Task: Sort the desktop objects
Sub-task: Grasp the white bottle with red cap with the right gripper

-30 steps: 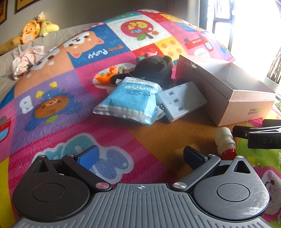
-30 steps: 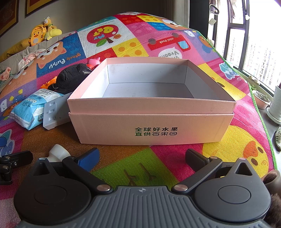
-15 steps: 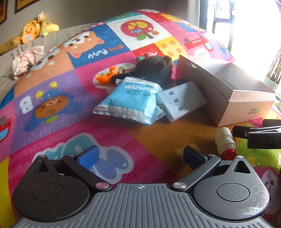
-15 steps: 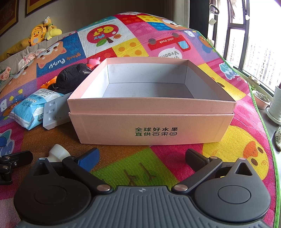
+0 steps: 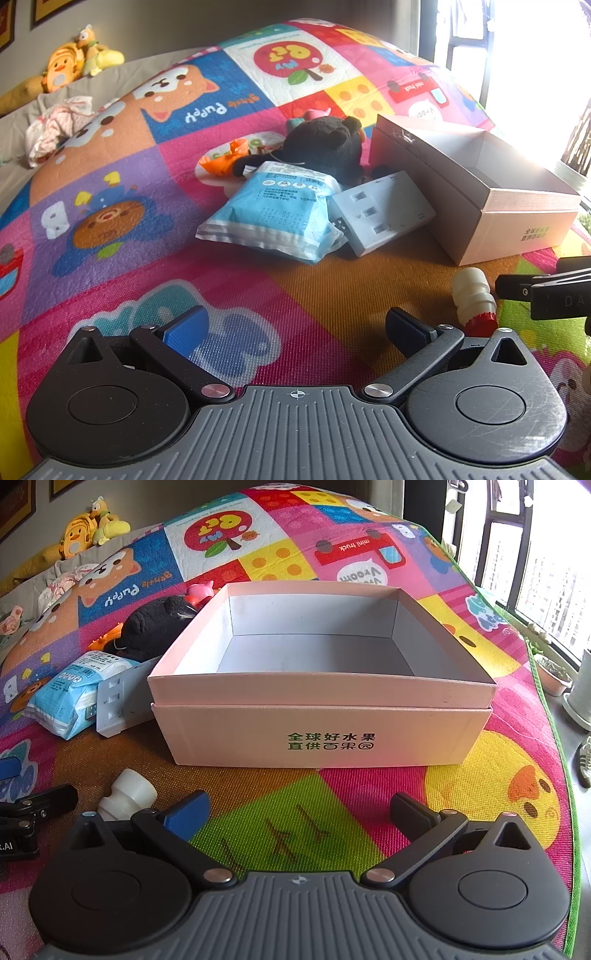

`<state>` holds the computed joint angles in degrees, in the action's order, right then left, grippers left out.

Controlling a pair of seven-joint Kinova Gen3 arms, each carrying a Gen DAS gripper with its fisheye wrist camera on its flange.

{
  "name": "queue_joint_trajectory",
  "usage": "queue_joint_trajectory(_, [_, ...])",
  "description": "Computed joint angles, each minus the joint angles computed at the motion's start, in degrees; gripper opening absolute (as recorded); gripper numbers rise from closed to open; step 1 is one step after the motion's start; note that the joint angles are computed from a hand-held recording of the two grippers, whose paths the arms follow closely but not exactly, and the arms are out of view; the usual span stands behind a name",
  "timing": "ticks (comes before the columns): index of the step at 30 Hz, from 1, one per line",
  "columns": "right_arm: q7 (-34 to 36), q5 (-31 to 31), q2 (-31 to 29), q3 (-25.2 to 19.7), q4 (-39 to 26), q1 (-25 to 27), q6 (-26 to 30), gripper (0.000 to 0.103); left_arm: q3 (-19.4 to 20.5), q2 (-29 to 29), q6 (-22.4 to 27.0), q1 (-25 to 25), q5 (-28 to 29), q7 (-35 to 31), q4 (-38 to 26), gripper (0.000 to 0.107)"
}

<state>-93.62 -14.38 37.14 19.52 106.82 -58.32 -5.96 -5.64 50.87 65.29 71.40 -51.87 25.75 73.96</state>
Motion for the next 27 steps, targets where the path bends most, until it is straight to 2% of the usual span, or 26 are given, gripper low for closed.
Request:
queue_joint_trajectory(4, [1.2,0.9,-0.6,-3.3,0.4,3.0,-0.9,0.103,0.3,0.0,0.2,-0.3,0.3,-0.8,-0.3,0.103])
queue_joint_trajectory(9, [1.8,11.0,-3.4,-16.2,2.9,14.8,-2.8,0.103,0.5,-0.7,-1.5,-1.3,0.7,-2.2,0.4,0.103])
queue_joint_trajectory(11, [1.4,15.6,-4.9,-21.5,6.1,19.2,-6.8,0.103,0.3,-0.9,-2.2,-1.0,0.5,-1.8,1.1,0.103])
queue_joint_trajectory(13, [4.3,18.5,-6.0,-25.8,9.2,22.7,-11.5,0.102,0.0,-1.5,-2.7,-0.5,0.1,-0.8,2.1,0.103])
queue_joint_trajectory(14, [6.7,20.0,-6.3,-26.5,10.4,22.8,-13.5,0.096,0.1,-1.5,-2.7,-0.6,0.1,-0.7,2.1,0.103])
queue_joint_trajectory(15, [9.0,20.6,-6.5,-26.1,11.0,21.9,-14.8,0.085,0.0,-1.6,-2.8,-0.4,-0.1,-0.1,2.4,0.103])
queue_joint_trajectory(16, [11.3,20.6,-6.4,-26.4,11.1,21.4,-15.0,0.080,-0.2,-1.7,-3.0,-0.2,-0.4,0.6,2.7,0.103])
queue_joint_trajectory(18, [14.4,20.9,-5.7,-30.0,9.7,23.2,-13.2,0.065,-0.4,-1.9,-3.4,0.0,-0.9,1.9,3.4,0.103])
queue_joint_trajectory(20, [14.8,21.7,-4.5,-31.8,7.8,24.1,-11.4,0.058,-0.2,-1.9,-3.2,-0.1,-1.1,2.3,3.4,0.103])
queue_joint_trajectory(23, [15.4,20.5,-3.0,-31.6,7.0,23.1,-12.6,0.058,0.1,-2.0,-3.1,-0.2,-1.4,2.4,3.5,0.103])
queue_joint_trajectory(25, [15.0,20.9,-2.2,-32.8,6.4,23.9,-12.9,0.050,0.2,-2.0,-3.1,-0.3,-1.5,2.5,3.5,0.103])
queue_joint_trajectory(27, [14.5,20.8,-2.1,-33.2,5.6,24.2,-11.8,0.032,0.3,-2.0,-3.0,-0.3,-1.5,2.5,3.4,0.103])
